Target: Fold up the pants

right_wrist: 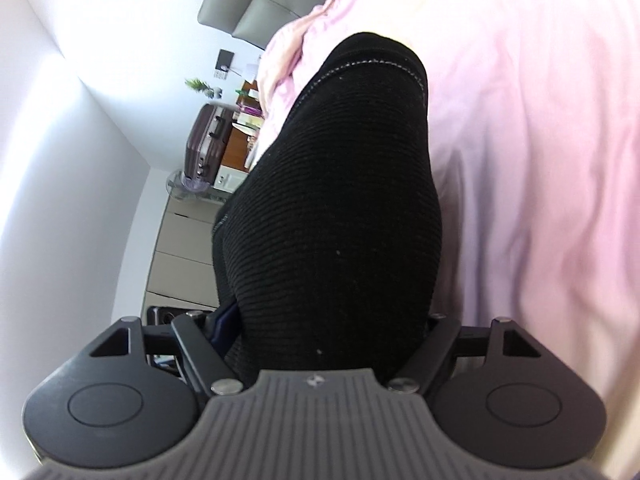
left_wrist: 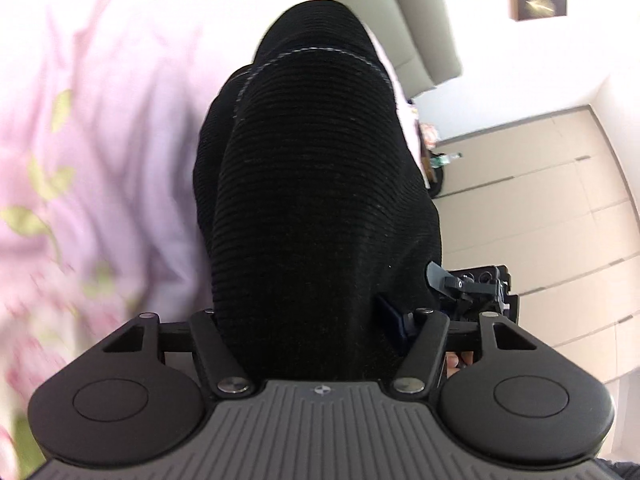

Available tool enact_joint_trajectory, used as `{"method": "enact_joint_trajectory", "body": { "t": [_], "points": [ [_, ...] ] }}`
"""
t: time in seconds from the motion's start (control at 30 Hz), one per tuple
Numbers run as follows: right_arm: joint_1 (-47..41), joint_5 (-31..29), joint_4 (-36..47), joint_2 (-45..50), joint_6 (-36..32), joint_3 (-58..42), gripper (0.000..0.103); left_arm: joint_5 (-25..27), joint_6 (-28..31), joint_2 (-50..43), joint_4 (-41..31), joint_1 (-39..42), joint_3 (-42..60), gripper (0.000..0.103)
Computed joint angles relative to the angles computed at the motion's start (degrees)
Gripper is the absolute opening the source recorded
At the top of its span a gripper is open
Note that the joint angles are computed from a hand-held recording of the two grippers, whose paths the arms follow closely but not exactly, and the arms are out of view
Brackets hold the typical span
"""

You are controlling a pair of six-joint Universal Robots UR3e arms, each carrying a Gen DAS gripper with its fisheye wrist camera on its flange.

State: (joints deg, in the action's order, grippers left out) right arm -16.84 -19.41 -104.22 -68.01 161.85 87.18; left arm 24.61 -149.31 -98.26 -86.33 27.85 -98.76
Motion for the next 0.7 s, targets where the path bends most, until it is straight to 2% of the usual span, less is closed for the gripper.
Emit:
{"method": "enact_joint_trajectory", "body": {
  "t": [0.13, 0.2, 0.27, 0.33, 0.43, 0.47, 0.53, 0.57, 0.6, 0.7],
  "points": [
    [-5.6, 0.9, 23.5, -12.2, -15.3, 2.1, 0.072, -1.5, 9.5, 10.9, -15.0, 1.5, -1.9, 0.072],
    [-10.3, -0.2, 39.5, -18.9, -26.1, 2.8, 0.072, -1.2, 12.2, 15.1, -20.8, 1.1, -1.8, 0.072],
    [-16.2, -3.1, 55.7, -23.6, -37.2, 1.9, 0.072, -0.6, 12.6, 18.0, -23.8, -0.4, -1.8, 0.072],
    [-22.6, -6.9, 68.0, -26.3, -46.1, 1.2, 0.072, -0.4, 10.1, 20.5, -22.6, -3.1, -3.2, 0.072],
    [-33.7, -14.1, 80.8, -29.6, -56.0, 0.7, 0.072, -0.9, 1.7, 22.1, -13.8, -9.0, -6.3, 0.072],
    [-37.3, -16.6, 83.9, -30.4, -58.0, 0.1, 0.072, -1.1, 0.6, 20.9, -12.8, -10.3, -5.2, 0.072],
    [-44.0, -21.1, 88.7, -31.0, -61.3, -1.8, 0.072, -1.8, -6.2, 19.3, -4.5, -14.8, -5.9, 0.072],
    [-47.3, -23.2, 90.8, -30.6, -62.9, -3.7, 0.072, -2.2, -11.1, 17.9, 1.8, -17.6, -6.3, 0.072],
    [-50.1, -24.9, 92.8, -29.6, -64.3, -6.2, 0.072, -2.3, -19.8, 14.3, 12.9, -21.8, -5.8, 0.072],
    [-56.8, -27.9, 98.4, -23.3, -68.2, -17.8, 0.072, -1.9, -36.1, 2.4, 33.5, -30.3, 1.3, 0.072]
  ]
}}
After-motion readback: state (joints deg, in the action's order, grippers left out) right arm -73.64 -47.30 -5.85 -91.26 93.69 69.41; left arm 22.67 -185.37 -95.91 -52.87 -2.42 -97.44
